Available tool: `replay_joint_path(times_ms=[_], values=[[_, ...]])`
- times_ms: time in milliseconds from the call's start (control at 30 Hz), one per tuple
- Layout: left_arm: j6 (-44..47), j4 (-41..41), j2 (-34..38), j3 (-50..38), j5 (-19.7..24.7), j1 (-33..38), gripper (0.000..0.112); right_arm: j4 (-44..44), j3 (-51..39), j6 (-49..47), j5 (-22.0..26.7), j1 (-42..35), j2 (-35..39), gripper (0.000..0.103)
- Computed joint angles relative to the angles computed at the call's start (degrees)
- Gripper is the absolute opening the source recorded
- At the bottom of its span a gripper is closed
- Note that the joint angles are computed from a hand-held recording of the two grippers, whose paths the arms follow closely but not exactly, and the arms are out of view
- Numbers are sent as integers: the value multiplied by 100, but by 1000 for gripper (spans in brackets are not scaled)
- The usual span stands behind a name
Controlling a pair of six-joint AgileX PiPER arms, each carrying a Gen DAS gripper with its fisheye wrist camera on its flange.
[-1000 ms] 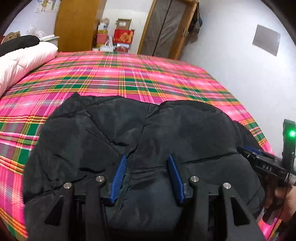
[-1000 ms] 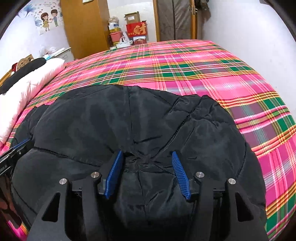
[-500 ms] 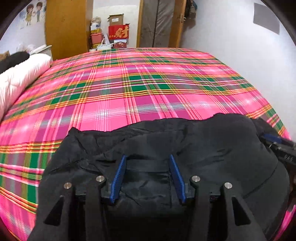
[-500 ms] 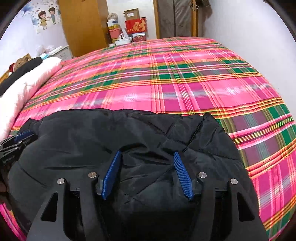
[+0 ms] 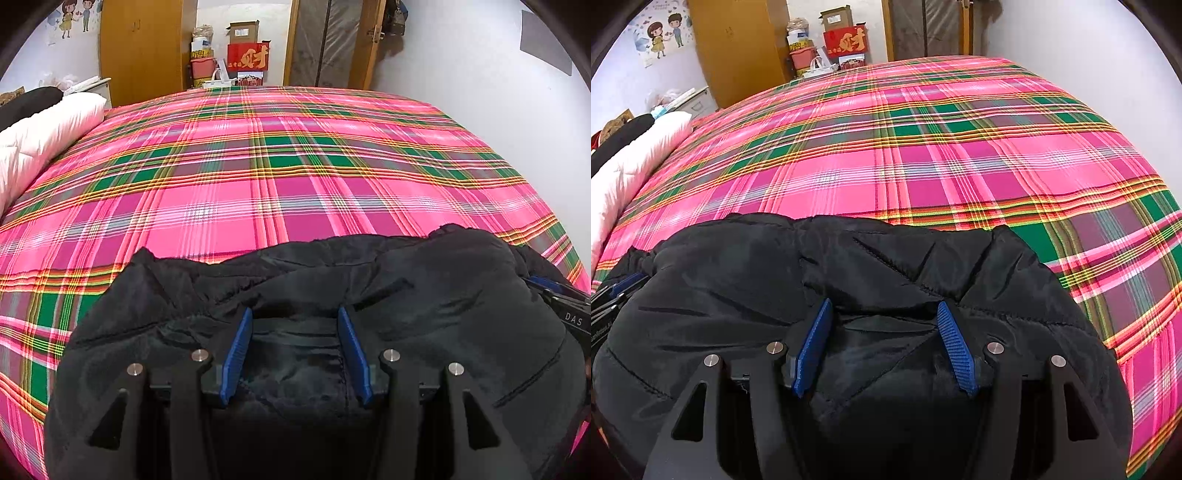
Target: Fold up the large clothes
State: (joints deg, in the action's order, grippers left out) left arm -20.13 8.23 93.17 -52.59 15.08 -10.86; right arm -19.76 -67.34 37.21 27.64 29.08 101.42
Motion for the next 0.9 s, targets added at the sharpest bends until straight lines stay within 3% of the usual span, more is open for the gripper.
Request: replay_joint_path(times_ms=[167,300,400,467,567,700,800,900], values=[[-298,352,18,-63,134,-64,52,17,-197,50,620,130,-313,59],[-474,536,35,-162,296,-107,52,-473,649,829,536,528,-1693,59],[-498,588,24,-281,510,-147,52,-927,1291,1559,754,1019,-2457,59],[-508,626,-11,-415,788,-191,52,-1123,1564,1860,922,1188,-2484,59],[-321,458,-289,-489,1170,-219,51,-1044,1869,1646,545,967,-2265,59],[16,31,-1309,-82,1418,-288,50,-525,1783,1283,231,575,-1997,59],[-588,474,-2201,365,1635,-823,50,-597,1763,1306,108,516,-1891,59],[-1304,889,-2466,639,1773,-1377,50,-454,1862,1046,-135,388,-1893,59]])
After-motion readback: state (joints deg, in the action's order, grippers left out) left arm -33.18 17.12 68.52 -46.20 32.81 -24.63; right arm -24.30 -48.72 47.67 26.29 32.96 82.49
